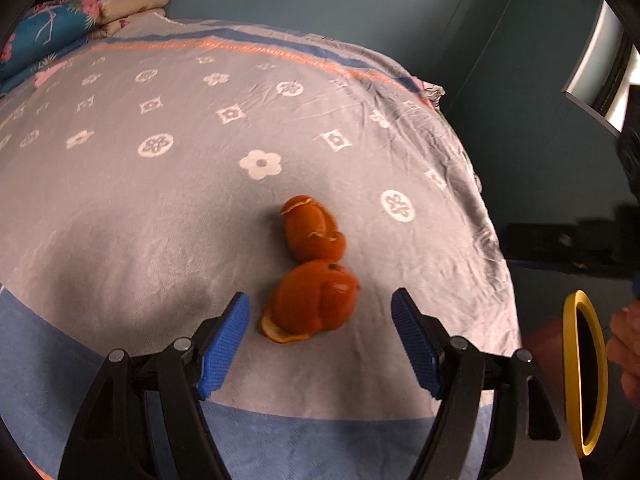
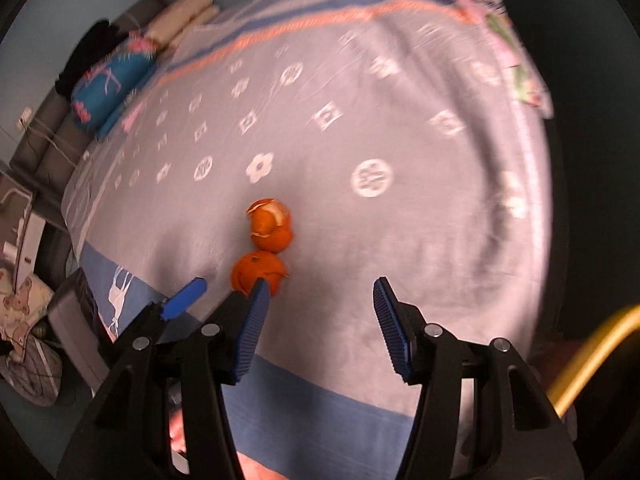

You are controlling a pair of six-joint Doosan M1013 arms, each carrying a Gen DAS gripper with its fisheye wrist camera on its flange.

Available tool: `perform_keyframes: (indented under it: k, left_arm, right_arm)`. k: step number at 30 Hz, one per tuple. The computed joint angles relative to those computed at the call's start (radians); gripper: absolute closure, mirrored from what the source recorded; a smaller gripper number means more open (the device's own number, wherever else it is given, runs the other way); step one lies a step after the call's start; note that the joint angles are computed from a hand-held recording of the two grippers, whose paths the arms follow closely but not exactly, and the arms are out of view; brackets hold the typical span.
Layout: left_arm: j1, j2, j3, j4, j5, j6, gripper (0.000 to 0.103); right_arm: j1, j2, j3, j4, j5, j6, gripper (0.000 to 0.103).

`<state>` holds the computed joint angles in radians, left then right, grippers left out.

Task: Collect trash
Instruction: 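Grasp the lower orange peel with the left tool while the right tool grasps the other peel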

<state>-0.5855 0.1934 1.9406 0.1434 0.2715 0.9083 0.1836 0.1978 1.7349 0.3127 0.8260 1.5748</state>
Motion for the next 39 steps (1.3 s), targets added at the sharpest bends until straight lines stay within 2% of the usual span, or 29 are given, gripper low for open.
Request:
perform_keyframes:
  k: [4,12,15,18,22,24,26,29,36,39]
  left_arm:
    - [0.016,0.020,-0.003,-0.106,-0.018,0.082,0.033]
    - [0.043,0.050,-0.015,-0.293,-0.042,0.255,0.034]
    - [0.055,0.060,-0.019,-0.431,-0.043,0.381,0.035]
    - [0.060,0.066,-0.022,-0.567,-0.047,0.526,0.042]
    - [0.059,0.073,-0.026,-0.681,-0.045,0.650,0.053]
    - [0.056,0.075,-0.026,-0.671,-0.048,0.642,0.055]
    - [0.061,0.078,-0.023,-0.783,-0.044,0.750,0.059]
    - [0.063,0.079,-0.019,-0.876,-0.044,0.841,0.064]
    - [0.052,0.074,-0.015,-0.927,-0.042,0.924,0.077]
    - [0.050,0.066,-0.009,-0.926,-0.044,0.933,0.080]
  right_arm:
    - [0.027,0.087,-0.085,0.010,0.067,0.019,0.051]
    - [0.059,0.213,-0.207,-0.003,0.163,0.050,0.051]
    - [0.078,0.245,-0.241,-0.048,0.187,0.079,0.051]
    - [0.101,0.269,-0.266,-0.129,0.208,0.141,0.051]
    - [0.112,0.297,-0.291,-0.135,0.236,0.150,0.051]
    - [0.119,0.304,-0.299,-0.163,0.243,0.162,0.054]
    - [0.118,0.307,-0.302,-0.164,0.241,0.173,0.060]
    - [0.104,0.315,-0.313,-0.114,0.260,0.143,0.062]
    - [0.071,0.308,-0.299,-0.046,0.264,0.086,0.071]
    - [0.063,0.281,-0.271,-0.047,0.230,0.075,0.073]
